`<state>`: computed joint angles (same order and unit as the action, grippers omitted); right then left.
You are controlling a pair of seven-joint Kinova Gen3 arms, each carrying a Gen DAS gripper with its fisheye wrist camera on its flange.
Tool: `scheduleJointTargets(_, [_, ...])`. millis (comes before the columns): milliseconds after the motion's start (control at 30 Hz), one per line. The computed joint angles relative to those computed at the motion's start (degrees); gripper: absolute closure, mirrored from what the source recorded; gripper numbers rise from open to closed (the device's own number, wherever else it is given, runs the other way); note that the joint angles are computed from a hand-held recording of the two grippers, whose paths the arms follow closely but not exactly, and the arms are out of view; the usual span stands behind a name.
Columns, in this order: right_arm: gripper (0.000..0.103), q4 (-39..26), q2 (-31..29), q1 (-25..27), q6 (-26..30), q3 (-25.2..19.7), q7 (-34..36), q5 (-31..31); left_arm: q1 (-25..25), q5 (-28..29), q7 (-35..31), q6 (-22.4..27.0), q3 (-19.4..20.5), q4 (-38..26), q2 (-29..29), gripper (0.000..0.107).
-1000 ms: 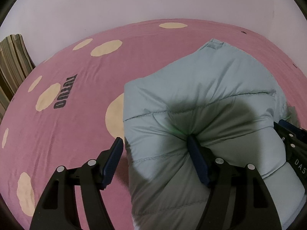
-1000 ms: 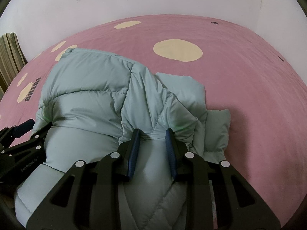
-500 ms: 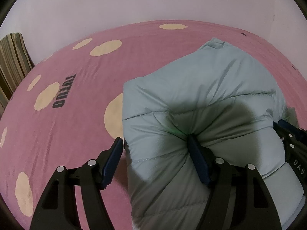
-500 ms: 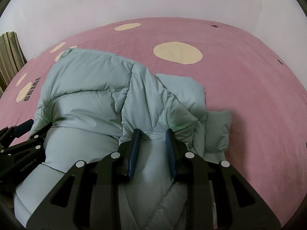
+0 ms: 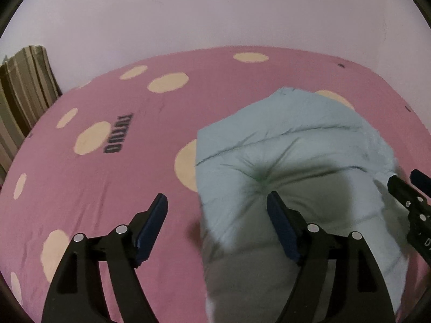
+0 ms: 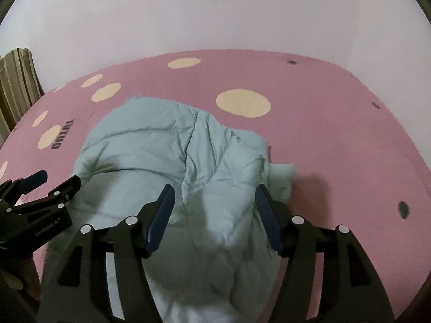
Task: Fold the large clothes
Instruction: 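Lift both tools back from the folded jacket bundle and hold still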
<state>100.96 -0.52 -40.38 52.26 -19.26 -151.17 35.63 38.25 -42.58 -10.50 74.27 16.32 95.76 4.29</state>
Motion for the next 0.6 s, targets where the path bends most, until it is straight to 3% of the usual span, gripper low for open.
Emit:
scheduleJointTargets(300, [0.025,0.8,-7.0,-1.0,7.5,-6.8,-6.3,1.3,4.5,-2.8,9.1,9.0,6.1,-0.4,-4.9,0.029])
scheduleJointTargets(600, [0.024,1.4,-10.0,-1.0,12.0,-13.5,-9.8,2.0,9.0,-4.3,14.3,16.8,11.1,-1.9,-5.2,0.028])
